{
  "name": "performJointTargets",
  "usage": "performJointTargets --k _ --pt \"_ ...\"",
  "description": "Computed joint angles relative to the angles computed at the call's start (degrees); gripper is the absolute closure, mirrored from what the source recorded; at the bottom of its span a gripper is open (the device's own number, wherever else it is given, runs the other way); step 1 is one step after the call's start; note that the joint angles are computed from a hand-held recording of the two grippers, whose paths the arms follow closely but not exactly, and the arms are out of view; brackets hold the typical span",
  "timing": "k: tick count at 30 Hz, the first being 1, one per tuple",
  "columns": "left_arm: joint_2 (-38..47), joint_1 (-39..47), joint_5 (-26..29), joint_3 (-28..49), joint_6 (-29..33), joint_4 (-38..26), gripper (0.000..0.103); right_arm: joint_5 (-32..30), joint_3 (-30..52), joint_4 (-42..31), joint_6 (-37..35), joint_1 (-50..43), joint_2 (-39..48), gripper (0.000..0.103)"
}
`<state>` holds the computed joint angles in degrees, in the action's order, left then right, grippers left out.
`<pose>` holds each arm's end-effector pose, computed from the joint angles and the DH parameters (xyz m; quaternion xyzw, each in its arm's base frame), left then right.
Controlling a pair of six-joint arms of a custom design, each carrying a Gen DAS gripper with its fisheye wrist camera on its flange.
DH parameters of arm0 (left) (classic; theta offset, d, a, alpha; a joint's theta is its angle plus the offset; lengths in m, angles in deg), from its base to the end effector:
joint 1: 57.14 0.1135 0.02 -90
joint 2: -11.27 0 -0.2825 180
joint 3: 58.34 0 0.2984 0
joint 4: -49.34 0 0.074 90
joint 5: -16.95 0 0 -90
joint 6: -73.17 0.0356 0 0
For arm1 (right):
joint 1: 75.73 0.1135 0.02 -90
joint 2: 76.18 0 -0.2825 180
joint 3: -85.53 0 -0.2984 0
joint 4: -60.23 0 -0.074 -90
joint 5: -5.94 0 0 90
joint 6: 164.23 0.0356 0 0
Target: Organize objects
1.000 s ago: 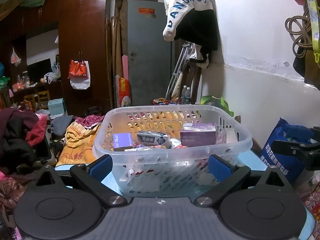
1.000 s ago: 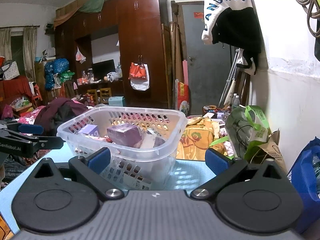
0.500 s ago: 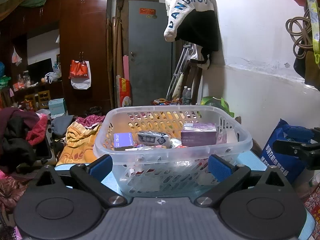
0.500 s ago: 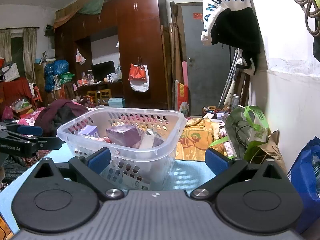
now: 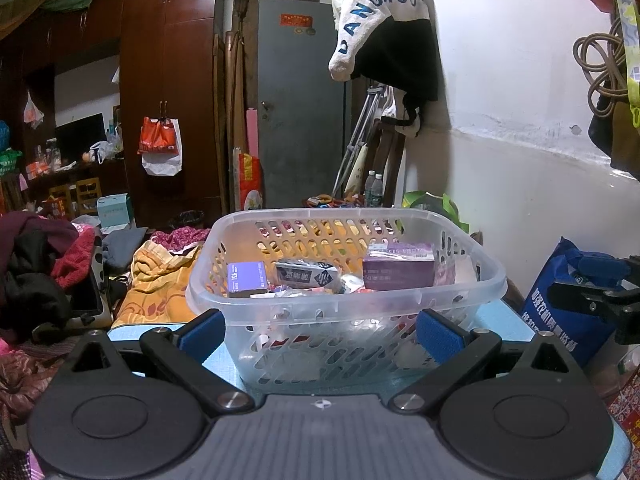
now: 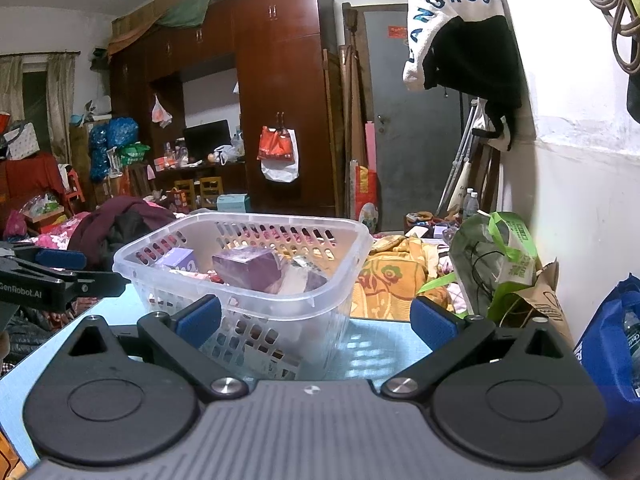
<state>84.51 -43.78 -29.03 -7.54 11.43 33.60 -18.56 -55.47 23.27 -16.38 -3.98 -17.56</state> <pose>0.2904 0.0435 0.2085 0.2705 0.8057 -0.1712 0.4984 0.0943 0.1825 0.1804 0.0569 0.8184 -0.0018 0.5718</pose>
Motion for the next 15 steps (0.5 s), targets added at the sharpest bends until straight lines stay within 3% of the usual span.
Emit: performJointTargets --k 15 --pt "0.3 -0.5 -0.7 0.1 -0.4 0.1 0.001 0.2 0.3 0.2 0.0 0.4 0.6 0.000"
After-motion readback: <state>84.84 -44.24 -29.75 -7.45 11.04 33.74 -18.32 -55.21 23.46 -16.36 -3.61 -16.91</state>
